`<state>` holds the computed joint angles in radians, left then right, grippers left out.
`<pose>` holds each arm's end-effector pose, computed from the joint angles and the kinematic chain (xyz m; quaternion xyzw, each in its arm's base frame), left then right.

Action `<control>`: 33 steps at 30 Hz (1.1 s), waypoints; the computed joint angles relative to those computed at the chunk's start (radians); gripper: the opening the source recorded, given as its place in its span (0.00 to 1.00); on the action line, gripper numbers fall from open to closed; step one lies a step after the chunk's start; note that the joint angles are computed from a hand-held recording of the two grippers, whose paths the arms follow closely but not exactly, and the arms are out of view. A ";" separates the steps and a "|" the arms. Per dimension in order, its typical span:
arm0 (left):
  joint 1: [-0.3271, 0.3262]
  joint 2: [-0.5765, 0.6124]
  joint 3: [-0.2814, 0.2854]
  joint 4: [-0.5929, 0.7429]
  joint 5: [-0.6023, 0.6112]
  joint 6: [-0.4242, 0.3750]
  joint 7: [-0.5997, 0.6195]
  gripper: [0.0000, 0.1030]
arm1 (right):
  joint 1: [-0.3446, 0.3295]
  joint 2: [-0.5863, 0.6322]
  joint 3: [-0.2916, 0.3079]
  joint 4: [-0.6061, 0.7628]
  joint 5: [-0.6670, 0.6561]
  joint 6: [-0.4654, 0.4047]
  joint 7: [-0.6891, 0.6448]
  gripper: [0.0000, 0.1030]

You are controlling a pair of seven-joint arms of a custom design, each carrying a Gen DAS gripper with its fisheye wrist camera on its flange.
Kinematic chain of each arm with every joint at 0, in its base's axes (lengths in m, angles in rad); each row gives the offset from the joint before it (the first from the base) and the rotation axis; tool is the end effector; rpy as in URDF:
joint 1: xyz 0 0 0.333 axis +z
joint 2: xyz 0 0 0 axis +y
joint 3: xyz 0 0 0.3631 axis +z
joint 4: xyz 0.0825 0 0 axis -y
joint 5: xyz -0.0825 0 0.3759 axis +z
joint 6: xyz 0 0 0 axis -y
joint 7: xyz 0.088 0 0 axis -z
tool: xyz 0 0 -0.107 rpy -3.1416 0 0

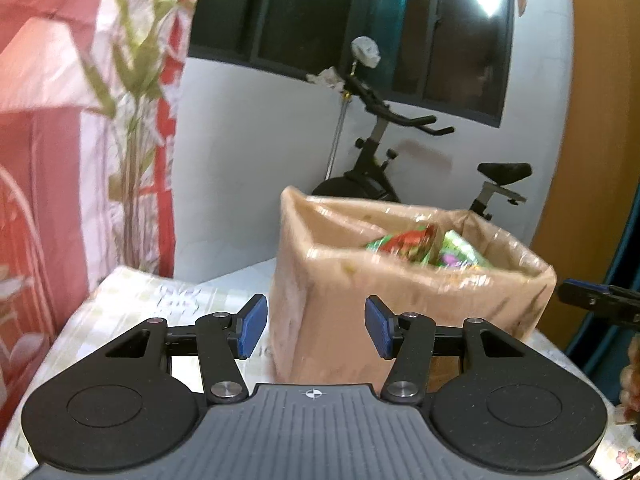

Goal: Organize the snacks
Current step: 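Move both open tools back to the remaining snacks beside the box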

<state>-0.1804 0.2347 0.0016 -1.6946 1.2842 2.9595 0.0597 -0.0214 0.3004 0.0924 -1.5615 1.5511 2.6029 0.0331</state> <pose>0.6437 -0.1819 0.5876 -0.6373 0.5389 -0.4166 0.3605 0.7013 0.0193 0.5878 -0.6651 0.4221 -0.2247 0.5736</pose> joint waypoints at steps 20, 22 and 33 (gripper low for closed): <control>-0.015 0.001 0.003 -0.116 -0.059 -0.034 -0.032 0.55 | 0.015 -0.011 -0.039 -0.161 -0.011 0.103 0.005 0.48; -0.018 0.000 0.003 -0.119 -0.040 -0.052 -0.056 0.55 | 0.015 0.004 -0.034 -0.160 -0.029 0.115 0.016 0.48; -0.019 0.012 -0.021 -0.138 -0.117 -0.089 0.020 0.55 | 0.026 0.081 0.007 -0.164 -0.230 0.185 0.163 0.66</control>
